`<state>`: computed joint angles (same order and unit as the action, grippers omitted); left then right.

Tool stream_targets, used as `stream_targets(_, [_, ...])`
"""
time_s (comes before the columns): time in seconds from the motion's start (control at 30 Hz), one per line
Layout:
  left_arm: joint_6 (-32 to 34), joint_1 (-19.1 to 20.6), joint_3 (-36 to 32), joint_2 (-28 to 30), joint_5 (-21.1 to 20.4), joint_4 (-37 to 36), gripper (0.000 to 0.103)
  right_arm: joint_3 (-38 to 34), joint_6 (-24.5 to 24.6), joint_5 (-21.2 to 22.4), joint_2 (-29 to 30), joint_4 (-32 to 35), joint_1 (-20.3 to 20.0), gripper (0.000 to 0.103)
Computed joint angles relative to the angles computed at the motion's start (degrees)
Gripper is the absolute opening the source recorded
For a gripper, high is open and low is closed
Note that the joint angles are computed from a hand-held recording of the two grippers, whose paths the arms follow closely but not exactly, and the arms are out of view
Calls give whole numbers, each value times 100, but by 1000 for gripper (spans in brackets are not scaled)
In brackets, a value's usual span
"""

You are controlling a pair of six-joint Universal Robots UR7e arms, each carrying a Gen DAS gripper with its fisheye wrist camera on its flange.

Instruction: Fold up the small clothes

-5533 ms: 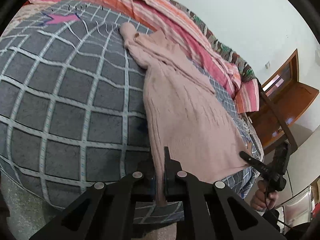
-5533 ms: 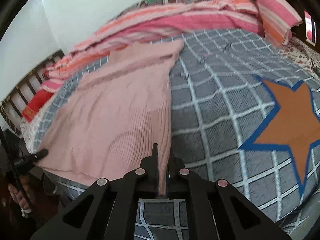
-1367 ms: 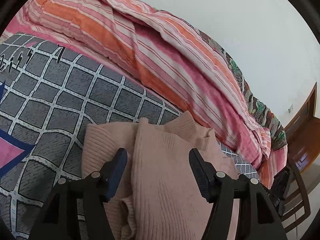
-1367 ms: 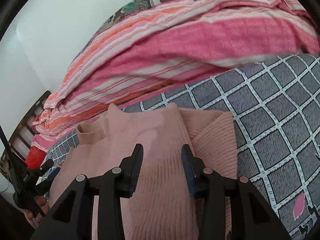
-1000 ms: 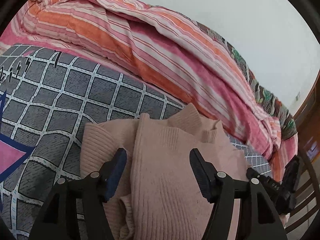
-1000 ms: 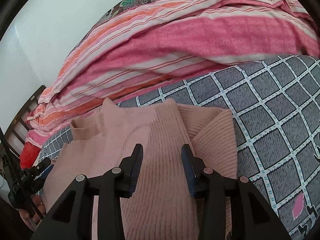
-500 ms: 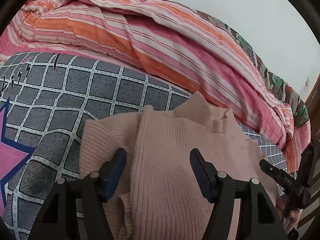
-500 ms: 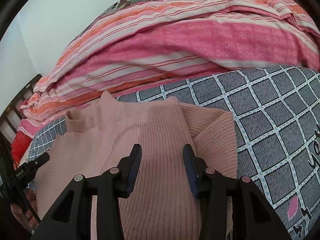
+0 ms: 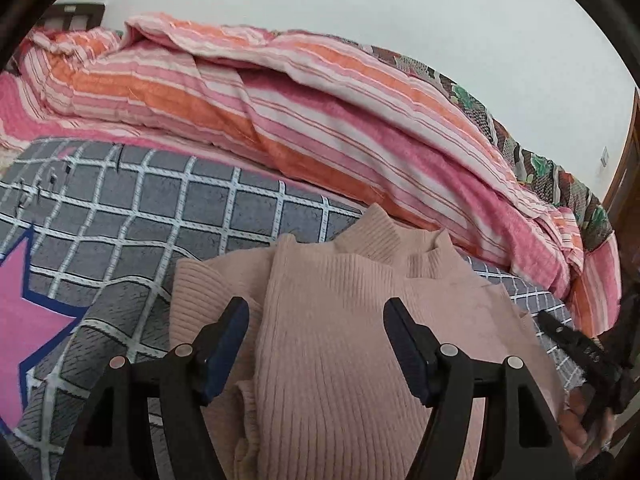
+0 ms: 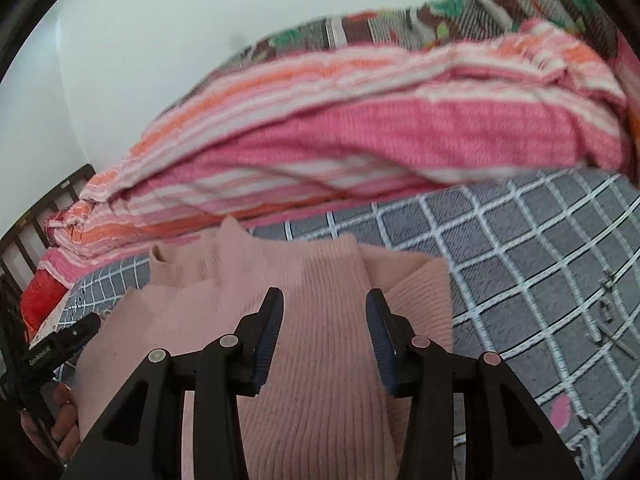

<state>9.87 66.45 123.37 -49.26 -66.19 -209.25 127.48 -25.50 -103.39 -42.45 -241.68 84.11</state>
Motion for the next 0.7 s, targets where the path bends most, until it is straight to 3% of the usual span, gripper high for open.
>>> stream_targets(0.13, [33, -153, 163, -141, 310, 134, 68, 209, -154, -507, -95, -206, 297, 42])
stream_targets(0.5, [-644, -476, 1689, -1440, 484, 108, 68, 1791, -665, -801, 75, -1928, 413, 42])
stream_targets(0.6, [-879, -451, 2008, -1713, 349, 223, 68, 2020, -627, -902, 345, -2381, 348, 42])
stream_targets(0.7, [-1048, -303, 2300, -1907, -26, 270, 68, 2298, -452, -758, 461, -2431, 129, 42])
